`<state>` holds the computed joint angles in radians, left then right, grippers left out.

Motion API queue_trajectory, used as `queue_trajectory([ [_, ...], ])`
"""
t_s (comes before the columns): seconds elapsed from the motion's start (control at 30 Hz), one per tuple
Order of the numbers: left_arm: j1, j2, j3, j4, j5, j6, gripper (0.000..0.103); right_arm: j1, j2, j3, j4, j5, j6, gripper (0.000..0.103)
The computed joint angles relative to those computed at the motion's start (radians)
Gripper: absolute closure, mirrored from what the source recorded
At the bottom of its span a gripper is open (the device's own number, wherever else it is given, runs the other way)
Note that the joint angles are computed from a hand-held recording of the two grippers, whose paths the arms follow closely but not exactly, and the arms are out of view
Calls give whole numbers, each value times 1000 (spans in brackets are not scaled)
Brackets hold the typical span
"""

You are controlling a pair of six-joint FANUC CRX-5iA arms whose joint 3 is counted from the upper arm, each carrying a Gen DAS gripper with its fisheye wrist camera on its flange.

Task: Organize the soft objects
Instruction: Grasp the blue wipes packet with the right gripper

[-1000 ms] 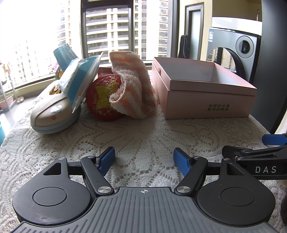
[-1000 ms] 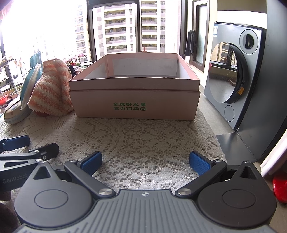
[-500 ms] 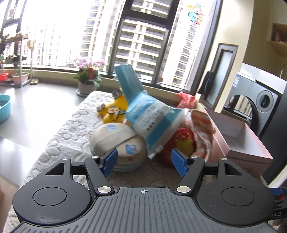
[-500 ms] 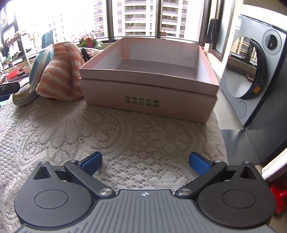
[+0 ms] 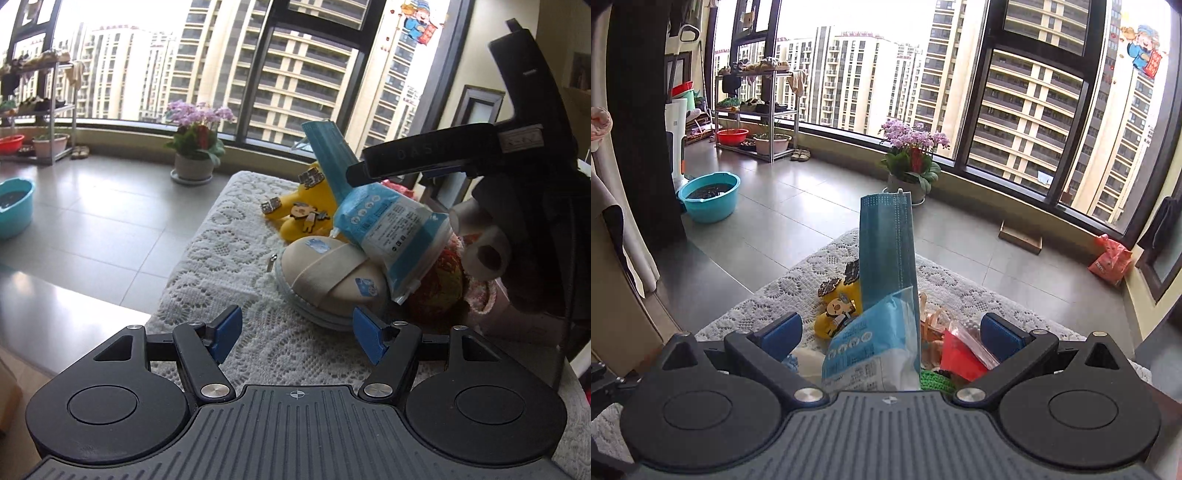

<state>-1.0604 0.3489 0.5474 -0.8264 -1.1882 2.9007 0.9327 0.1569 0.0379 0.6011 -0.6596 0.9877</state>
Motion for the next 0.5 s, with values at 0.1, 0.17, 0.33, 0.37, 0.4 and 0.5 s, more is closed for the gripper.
queue_trajectory([
  [0.1, -8, -40, -64, -12, 40, 50, 31, -1, 155, 199, -49, -144, 80, 10],
  [0.17, -13, -63, -101, -25, 66, 83, 31, -10, 210, 310, -164, -249, 169, 37],
  [0.33, -30, -95, -145, -79, 114, 176, 32, -44, 76, 265, -438, -287, 273, 62],
  [0.37, -31, -96, -146, -85, 128, 182, 32, -47, 39, 241, -475, -295, 290, 63],
  [0.4, -32, -98, -147, -89, 147, 183, 32, -50, -8, 207, -509, -315, 296, 65],
  [0.5, -30, -92, -135, -82, 209, 154, 32, -61, -124, 114, -605, -343, 324, 70],
])
